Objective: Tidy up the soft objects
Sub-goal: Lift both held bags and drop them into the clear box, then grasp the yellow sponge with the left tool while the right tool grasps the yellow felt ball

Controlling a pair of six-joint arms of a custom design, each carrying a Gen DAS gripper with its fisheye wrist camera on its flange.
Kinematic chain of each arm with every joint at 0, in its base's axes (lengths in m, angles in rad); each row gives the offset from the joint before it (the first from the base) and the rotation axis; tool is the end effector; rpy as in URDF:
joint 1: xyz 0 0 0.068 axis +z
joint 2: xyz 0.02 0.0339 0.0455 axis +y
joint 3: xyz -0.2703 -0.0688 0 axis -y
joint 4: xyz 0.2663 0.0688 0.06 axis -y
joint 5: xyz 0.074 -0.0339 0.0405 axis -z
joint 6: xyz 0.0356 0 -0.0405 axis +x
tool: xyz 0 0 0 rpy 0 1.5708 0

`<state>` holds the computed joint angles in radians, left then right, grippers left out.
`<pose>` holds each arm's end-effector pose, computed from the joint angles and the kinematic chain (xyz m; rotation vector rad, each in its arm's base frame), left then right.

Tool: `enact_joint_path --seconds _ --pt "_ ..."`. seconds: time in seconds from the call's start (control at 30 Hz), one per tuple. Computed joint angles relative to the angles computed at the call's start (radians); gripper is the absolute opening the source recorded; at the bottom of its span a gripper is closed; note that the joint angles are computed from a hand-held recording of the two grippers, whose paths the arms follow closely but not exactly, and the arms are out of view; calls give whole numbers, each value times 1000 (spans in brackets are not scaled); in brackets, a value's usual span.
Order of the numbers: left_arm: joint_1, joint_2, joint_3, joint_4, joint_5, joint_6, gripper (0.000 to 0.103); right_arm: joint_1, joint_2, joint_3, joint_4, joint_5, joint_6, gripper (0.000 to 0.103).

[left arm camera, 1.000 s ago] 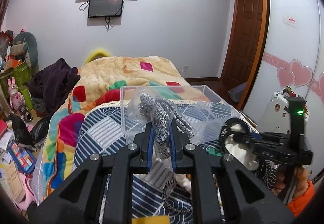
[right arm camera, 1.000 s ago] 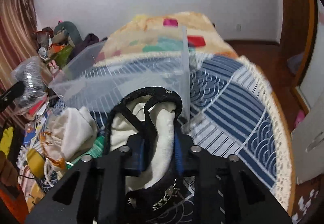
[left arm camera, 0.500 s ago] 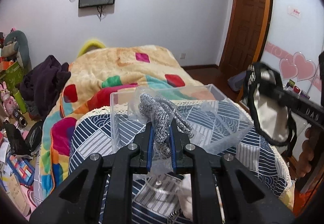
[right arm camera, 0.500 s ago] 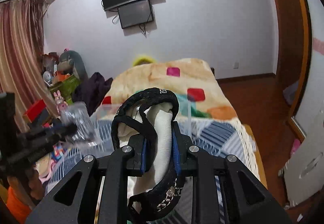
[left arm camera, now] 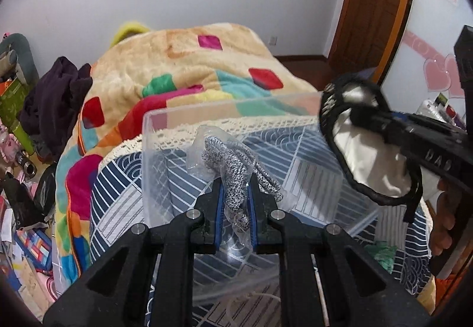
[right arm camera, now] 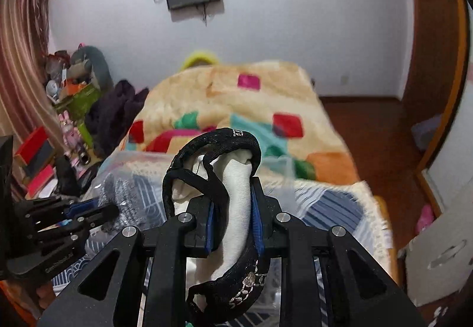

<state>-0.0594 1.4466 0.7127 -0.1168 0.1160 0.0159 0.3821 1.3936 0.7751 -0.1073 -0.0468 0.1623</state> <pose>0.2958 -0.0217 0.1657 0.1439 2.4159 -0.1603 0.2834 0.1157 0.2013 -0.2785 2.3018 0.3325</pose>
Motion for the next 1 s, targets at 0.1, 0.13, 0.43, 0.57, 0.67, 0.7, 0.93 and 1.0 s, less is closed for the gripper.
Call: enact_joint_path --seconds 0.1,0.13,0.43,0.57,0.67,0.7,0.93,1.0 --pt "2 36 14 -9 10 5 14 21 54 30 -41 19 -26 20" --pt "-2 37 13 -5 -1 9 14 24 63 34 -53 18 -36 21" --pt "-33 4 -10 -15 -28 29 26 12 69 43 -126 20 -66 46" --pt "-24 -103 -69 -2 -8 14 52 15 29 23 -123 28 -77 49" --pt "-27 -205 -114 -3 -23 12 59 20 -43 -11 -113 28 -72 53" --pt "-27 -246 -129 -10 -27 13 61 27 -75 -27 -104 39 -70 60" --pt "-26 -544 -239 -64 -63 -5 92 87 -362 -159 -81 135 -49 82" --pt "-14 -633 -268 -95 -52 -16 99 105 -437 -190 -87 156 -46 86"
